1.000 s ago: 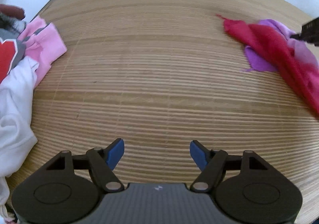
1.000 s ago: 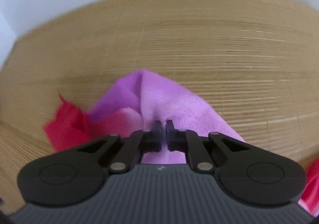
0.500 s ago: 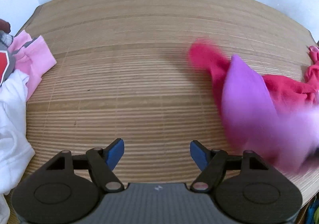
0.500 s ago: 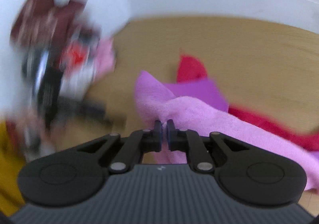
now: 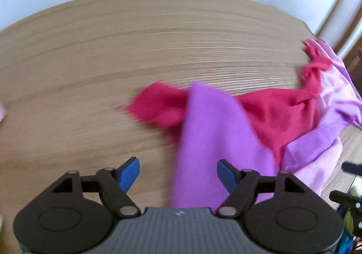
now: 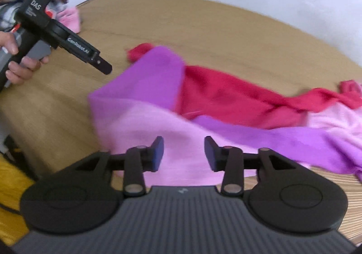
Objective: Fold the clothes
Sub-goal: 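Pull the cloth out flat with the right gripper and release it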
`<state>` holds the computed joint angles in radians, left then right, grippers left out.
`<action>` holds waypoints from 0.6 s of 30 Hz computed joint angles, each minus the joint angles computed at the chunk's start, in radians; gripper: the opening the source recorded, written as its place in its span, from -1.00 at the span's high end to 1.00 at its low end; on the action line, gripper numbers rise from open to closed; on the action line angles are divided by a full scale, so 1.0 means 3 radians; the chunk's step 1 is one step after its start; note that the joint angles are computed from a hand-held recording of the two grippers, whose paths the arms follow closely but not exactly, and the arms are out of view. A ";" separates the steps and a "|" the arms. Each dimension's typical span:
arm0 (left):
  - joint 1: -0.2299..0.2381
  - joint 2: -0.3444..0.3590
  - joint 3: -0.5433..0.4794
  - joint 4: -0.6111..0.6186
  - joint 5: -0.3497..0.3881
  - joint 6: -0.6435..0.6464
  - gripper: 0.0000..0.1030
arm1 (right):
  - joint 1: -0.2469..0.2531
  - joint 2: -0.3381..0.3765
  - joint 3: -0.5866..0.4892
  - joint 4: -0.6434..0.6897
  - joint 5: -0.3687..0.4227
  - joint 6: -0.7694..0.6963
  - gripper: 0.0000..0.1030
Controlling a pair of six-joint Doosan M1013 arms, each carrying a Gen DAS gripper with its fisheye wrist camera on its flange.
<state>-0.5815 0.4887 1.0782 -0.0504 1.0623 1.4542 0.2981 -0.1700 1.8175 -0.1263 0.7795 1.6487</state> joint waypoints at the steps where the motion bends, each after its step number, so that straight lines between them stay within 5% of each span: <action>1: -0.0030 0.0067 -0.0085 0.0061 0.0035 0.0024 -0.53 | -0.0045 0.0008 0.0008 0.0015 -0.0012 -0.0096 -0.14; 4: -0.0099 0.0284 -0.0368 0.0212 0.0296 0.0001 -0.53 | -0.0095 0.0099 -0.0020 -0.0124 0.0044 -0.0216 -0.15; 7: -0.0121 0.0427 -0.0539 0.0184 0.0469 0.0018 -0.54 | -0.0237 0.0117 -0.0053 0.0202 0.0151 -0.0645 -0.15; 12: -0.0178 0.0417 -0.0486 0.0287 0.0364 0.0020 -0.54 | -0.0385 0.0117 -0.0078 0.0577 0.0263 -0.1179 -0.15; 14: -0.0179 0.0381 -0.0428 0.0262 0.0284 0.0019 -0.33 | -0.0414 0.0132 -0.0070 0.0703 0.0276 -0.1276 -0.15; 16: -0.0152 0.0334 -0.0375 0.0128 0.0232 0.0112 0.61 | -0.0475 0.0160 -0.0076 0.0946 0.0367 -0.1408 -0.13; 17: -0.0136 0.0322 -0.0371 0.0036 0.0237 0.0160 0.79 | -0.0516 0.0183 -0.0089 0.1111 0.0456 -0.1489 -0.03; 18: -0.0122 0.0317 -0.0380 -0.0034 0.0247 0.0168 0.81 | -0.0573 0.0203 -0.0104 0.1326 0.0558 -0.1579 0.44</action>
